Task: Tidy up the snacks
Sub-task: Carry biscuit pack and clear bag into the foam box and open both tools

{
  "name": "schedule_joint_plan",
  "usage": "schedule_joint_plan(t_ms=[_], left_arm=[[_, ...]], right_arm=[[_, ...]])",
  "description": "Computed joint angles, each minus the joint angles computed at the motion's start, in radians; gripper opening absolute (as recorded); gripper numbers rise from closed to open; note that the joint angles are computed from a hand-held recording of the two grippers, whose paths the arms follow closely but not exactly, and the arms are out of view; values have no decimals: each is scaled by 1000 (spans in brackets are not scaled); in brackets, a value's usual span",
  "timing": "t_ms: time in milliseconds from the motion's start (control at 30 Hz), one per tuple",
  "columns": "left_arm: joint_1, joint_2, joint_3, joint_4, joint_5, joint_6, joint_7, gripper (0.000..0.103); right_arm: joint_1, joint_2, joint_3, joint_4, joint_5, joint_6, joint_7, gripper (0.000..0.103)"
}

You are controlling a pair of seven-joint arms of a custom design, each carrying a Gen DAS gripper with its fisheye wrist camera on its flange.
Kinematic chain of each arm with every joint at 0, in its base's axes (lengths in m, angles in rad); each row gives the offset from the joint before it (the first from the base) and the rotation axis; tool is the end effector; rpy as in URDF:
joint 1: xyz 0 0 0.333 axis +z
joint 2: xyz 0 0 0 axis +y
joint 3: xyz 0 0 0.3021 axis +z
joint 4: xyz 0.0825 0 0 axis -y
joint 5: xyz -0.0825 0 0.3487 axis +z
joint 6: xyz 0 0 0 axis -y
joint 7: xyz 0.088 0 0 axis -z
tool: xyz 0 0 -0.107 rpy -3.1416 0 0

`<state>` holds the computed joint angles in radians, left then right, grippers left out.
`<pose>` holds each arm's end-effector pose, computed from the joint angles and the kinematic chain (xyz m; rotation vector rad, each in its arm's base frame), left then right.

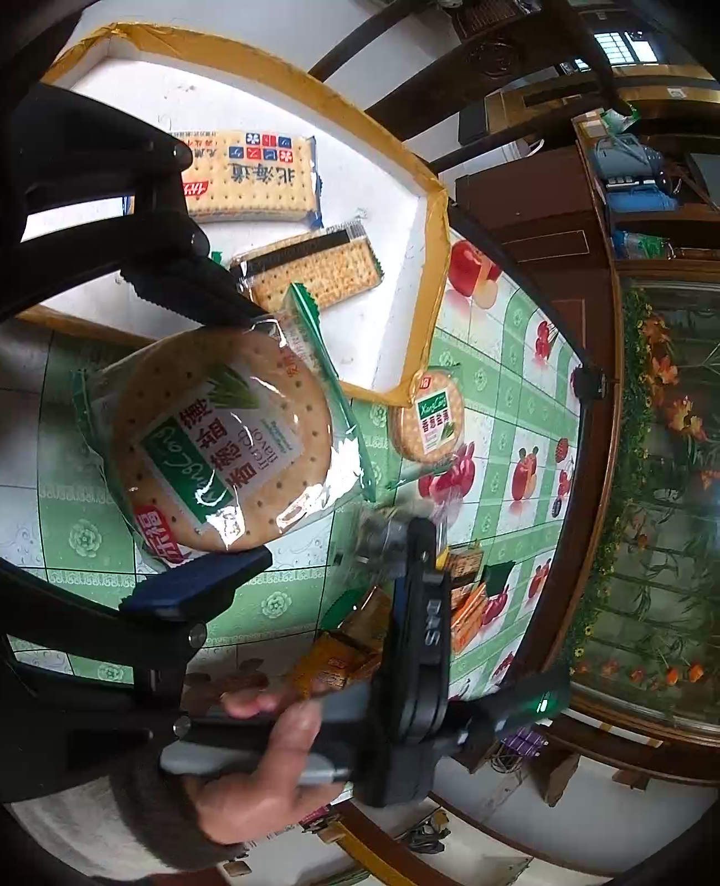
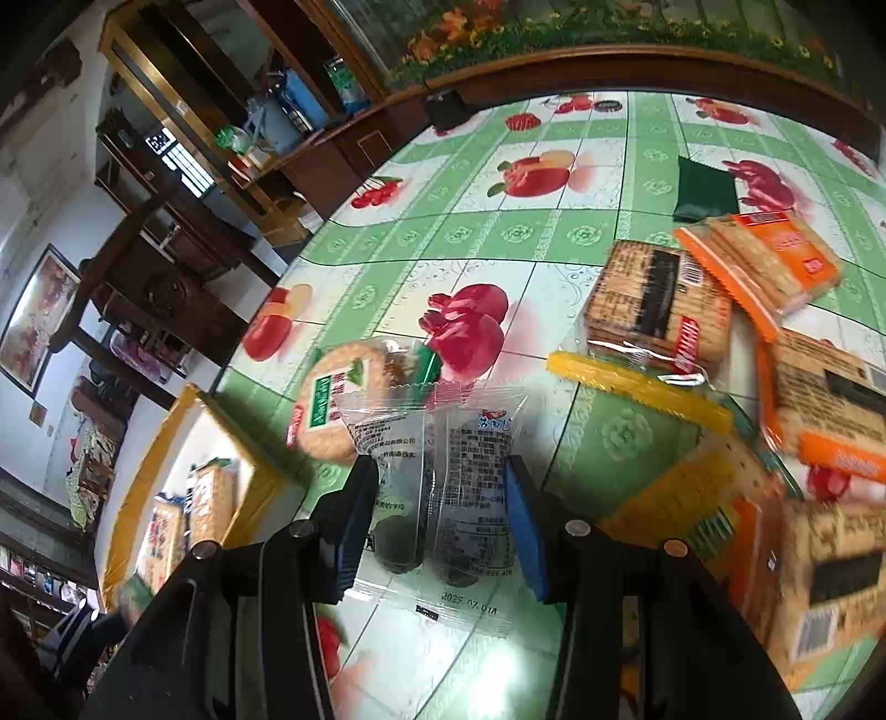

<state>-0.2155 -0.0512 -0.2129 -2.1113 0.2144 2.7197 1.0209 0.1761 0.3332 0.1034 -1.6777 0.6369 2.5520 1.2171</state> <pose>0.4949 -0.2365 0.5158 -1.8520 1.9427 -0.8082 0.6355 0.1653 0.4695 -1.8511 1.5480 -0.0335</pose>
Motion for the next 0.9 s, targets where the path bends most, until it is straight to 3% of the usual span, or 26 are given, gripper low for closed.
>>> schedule_joint_plan(t_ms=[367, 900], left_arm=[[10, -43, -4, -30, 83, 13, -63, 77], [86, -150, 10, -107, 213, 29, -172, 77]], right_arm=[[-5, -147, 15, -155, 186, 62, -153, 46], [78, -235, 6, -223, 273, 82, -261, 46]])
